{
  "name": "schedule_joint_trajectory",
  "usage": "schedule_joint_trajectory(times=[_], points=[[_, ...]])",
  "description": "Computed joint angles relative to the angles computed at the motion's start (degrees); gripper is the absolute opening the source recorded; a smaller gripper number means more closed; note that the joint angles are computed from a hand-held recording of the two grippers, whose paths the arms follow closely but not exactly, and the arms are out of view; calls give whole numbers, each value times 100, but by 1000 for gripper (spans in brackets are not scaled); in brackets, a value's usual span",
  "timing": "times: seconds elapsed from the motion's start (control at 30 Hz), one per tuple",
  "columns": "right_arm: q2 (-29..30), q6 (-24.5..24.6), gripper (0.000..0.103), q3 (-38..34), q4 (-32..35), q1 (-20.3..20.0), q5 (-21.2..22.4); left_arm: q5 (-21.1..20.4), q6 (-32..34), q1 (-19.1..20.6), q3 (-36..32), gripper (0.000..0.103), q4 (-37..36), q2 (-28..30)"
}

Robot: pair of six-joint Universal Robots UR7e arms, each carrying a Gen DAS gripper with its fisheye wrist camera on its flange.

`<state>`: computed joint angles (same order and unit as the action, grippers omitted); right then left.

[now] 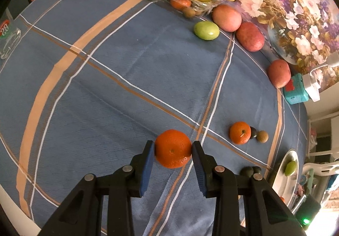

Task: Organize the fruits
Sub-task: 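Lift the tangerine with the left gripper while the right gripper grasps a kiwi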

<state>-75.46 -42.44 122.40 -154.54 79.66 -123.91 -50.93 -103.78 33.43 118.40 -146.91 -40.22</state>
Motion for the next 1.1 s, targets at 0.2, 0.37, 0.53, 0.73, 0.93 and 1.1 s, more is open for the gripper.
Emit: schedule_joint_trajectory(times=[0.2, 0.37, 0.53, 0.73, 0.93, 1.1], points=[[-1, -279, 103, 7, 129, -42, 201, -22, 123, -4, -13, 38, -148, 55], [76, -672, 69, 135, -339, 61, 60, -24, 189, 1, -39, 38, -142, 66], [48, -894, 33, 222, -321, 93, -25, -28, 291, 8, -77, 38, -145, 86], [-87, -937, 28, 317, -278, 136, 114, -7, 210, -10, -113, 38, -82, 104], [-436, -931, 28, 255, 76, 152, 550, 62, 39, -64, -113, 38, 38, 67], [-672, -821, 28, 184, 132, 320, 789, 172, -59, -112, -151, 38, 221, 14]])
